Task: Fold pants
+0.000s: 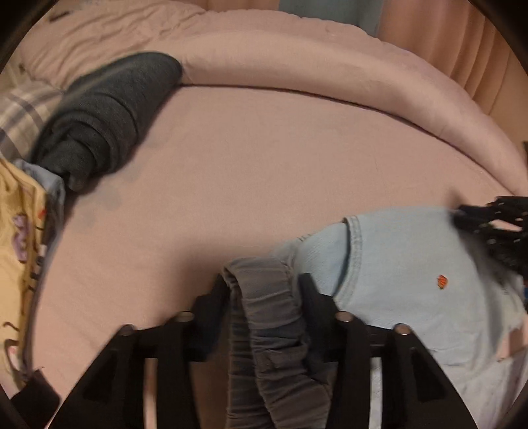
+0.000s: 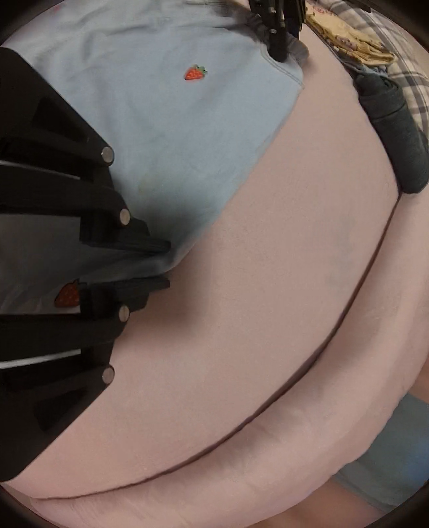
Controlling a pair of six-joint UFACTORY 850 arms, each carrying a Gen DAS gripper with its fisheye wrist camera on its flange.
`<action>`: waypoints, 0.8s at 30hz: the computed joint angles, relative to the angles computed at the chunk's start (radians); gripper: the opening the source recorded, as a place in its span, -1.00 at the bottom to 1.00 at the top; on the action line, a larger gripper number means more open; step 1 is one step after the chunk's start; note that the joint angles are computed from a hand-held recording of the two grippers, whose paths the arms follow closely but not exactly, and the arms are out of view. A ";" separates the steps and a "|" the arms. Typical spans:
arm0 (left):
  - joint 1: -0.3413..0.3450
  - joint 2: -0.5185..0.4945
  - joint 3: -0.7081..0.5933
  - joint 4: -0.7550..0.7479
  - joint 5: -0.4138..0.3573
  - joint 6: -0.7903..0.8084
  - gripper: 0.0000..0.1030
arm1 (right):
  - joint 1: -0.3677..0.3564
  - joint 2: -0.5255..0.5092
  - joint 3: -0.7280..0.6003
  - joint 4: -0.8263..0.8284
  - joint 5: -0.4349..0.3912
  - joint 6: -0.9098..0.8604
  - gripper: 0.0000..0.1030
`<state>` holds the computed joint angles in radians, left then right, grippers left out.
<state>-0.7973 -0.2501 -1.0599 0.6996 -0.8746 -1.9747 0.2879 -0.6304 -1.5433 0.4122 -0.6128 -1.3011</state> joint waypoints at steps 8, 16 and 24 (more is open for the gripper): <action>-0.098 -0.003 -0.100 0.045 -0.231 -0.003 0.54 | -0.190 0.052 -0.061 0.224 -0.152 0.080 -0.30; -0.166 -0.073 -0.171 0.115 -0.079 0.021 0.54 | -0.483 0.058 -0.071 0.124 -0.100 0.388 -0.24; -0.093 -0.159 -0.248 0.048 0.075 0.090 0.53 | -0.670 -0.097 -0.248 0.130 -0.156 0.727 0.02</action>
